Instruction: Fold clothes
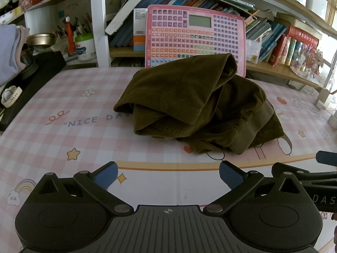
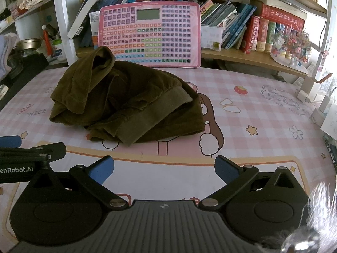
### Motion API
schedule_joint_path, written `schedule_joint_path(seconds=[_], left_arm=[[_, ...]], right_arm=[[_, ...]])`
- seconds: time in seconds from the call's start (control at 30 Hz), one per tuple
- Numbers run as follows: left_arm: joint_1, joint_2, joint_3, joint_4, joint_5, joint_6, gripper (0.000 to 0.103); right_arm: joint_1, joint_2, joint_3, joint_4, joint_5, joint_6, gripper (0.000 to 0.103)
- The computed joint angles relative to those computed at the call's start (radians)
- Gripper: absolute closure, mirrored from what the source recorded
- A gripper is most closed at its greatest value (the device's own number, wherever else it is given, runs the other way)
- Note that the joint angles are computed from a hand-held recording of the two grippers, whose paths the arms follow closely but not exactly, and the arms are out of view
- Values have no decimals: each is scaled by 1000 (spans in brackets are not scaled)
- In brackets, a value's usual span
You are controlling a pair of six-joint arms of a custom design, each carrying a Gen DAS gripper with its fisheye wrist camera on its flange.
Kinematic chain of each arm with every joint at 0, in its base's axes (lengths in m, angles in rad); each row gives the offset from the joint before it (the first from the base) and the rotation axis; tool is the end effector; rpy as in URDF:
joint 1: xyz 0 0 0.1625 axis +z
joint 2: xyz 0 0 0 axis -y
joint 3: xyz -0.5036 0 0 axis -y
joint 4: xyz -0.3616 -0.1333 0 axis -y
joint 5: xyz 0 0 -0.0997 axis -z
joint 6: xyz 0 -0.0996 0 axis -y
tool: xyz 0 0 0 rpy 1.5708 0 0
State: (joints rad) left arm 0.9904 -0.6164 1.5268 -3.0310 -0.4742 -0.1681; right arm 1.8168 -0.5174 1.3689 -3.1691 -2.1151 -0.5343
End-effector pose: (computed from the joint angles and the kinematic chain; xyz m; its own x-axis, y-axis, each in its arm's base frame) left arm -0.2210 -0.7418 0.1814 -0.7060 -0.2557 -0.6604 0.3544 0.6798 -0.6421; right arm 0.2758 -0.7628 0.1448 -0.6968 -0.2481 0.6730 -0.6200 0.6802 -0.3911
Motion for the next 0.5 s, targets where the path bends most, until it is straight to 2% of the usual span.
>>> schedule_joint_path(seconds=[0.5], left_arm=[[0, 0, 2, 1, 2, 1, 0]], right_arm=[[-1, -2, 4, 1, 6, 2, 0]])
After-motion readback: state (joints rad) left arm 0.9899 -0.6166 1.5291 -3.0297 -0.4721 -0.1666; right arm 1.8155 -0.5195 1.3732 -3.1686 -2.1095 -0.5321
